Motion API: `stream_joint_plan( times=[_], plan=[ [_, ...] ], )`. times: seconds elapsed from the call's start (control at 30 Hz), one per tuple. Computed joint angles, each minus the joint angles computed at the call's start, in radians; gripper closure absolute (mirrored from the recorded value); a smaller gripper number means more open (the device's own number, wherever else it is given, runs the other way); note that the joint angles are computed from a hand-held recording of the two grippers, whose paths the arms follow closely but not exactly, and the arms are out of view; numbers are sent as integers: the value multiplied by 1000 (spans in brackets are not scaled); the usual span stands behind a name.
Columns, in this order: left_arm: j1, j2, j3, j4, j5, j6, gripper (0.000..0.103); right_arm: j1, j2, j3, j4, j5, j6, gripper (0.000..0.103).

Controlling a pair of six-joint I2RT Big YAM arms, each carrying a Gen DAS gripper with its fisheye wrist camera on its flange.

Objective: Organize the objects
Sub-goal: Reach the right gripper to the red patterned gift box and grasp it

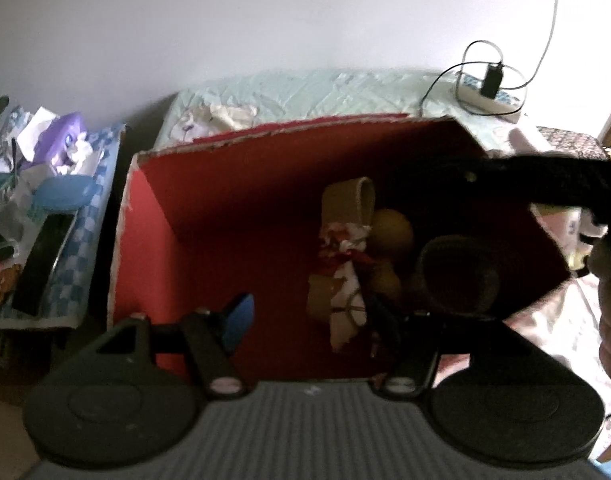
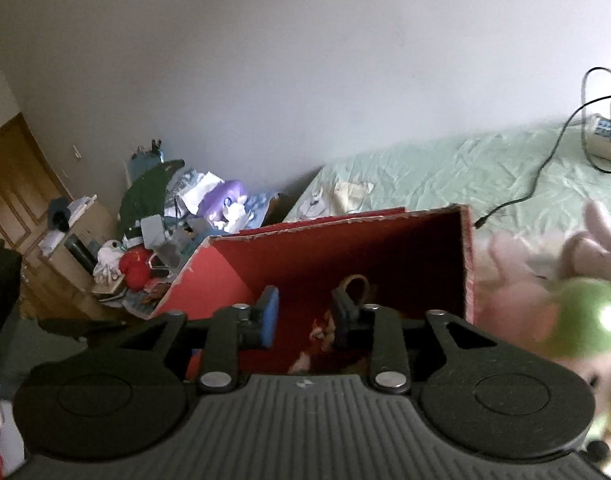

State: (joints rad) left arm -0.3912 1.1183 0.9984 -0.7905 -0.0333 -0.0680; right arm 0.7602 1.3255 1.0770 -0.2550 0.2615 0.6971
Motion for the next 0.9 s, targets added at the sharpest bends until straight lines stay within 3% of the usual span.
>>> stream_joint_plan(
  times=[0.2,0.63,0.9],
  plan=[
    [-27,-66,-24,-28,-8,-21,36,14,-72,-47,-26,-22,53,69],
    [-82,-169,-55,-88,-42,-79,36,123,-68,-56,-57,-52,63,69],
    [-126,-189,-109,-122,-36,-115,33,148,-25,-53,-167,-45,180,69]
  ],
)
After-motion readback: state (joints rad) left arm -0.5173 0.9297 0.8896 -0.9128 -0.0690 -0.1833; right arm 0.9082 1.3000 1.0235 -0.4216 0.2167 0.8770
